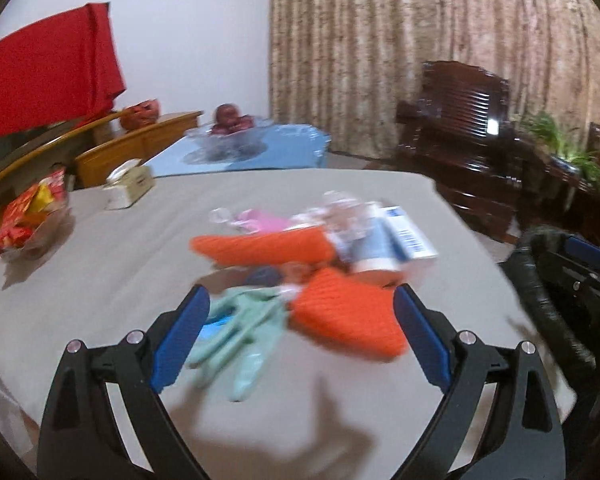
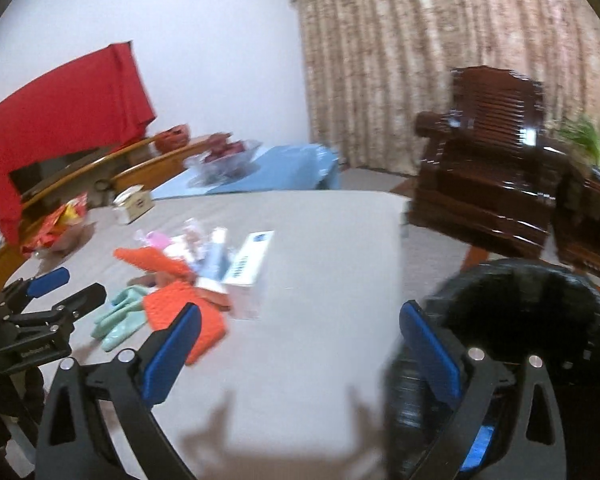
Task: Collect trash
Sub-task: 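Grasp the orange foam net with the right gripper while the left gripper grasps the green glove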
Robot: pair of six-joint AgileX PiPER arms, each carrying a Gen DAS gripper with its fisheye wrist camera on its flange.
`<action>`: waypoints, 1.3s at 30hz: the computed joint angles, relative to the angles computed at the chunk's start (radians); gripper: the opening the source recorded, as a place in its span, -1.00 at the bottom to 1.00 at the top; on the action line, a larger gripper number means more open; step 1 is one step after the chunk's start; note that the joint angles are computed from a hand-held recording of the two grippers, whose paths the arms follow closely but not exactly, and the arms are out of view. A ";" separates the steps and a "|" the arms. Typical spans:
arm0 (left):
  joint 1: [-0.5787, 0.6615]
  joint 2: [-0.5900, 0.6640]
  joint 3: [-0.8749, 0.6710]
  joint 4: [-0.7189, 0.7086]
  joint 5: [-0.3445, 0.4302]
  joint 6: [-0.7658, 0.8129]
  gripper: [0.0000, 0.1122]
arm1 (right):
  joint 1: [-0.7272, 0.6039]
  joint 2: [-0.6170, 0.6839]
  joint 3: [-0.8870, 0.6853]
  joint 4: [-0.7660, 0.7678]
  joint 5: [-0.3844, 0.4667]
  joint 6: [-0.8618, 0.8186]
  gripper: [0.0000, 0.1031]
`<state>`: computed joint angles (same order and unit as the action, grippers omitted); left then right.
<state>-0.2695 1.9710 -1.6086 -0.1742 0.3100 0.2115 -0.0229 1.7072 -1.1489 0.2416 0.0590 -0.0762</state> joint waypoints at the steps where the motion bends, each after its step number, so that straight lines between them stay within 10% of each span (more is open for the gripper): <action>1: 0.018 0.009 -0.005 0.000 0.003 0.005 0.61 | 0.014 0.024 -0.016 0.011 -0.007 -0.010 0.89; 12: 0.105 0.106 -0.059 0.004 0.010 -0.006 0.49 | 0.141 0.339 -0.364 -0.191 0.174 0.216 0.78; 19: 0.119 0.146 -0.089 -0.017 0.032 0.009 0.44 | 0.137 0.458 -0.545 0.047 0.349 -0.009 0.09; 25: 0.109 0.192 -0.141 0.007 0.064 -0.020 0.34 | 0.131 0.427 -0.497 0.185 0.328 -0.170 -0.48; 34: 0.073 0.267 -0.245 0.062 0.146 -0.066 0.01 | 0.088 0.281 -0.319 0.411 0.277 -0.412 -0.53; 39: 0.052 0.314 -0.308 0.115 0.205 -0.103 -0.56 | 0.059 0.217 -0.247 0.433 0.266 -0.443 -0.53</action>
<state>-0.2173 2.2850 -1.9168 -0.0587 0.5153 0.1085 0.0357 1.9241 -1.3960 0.6748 0.3245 -0.5195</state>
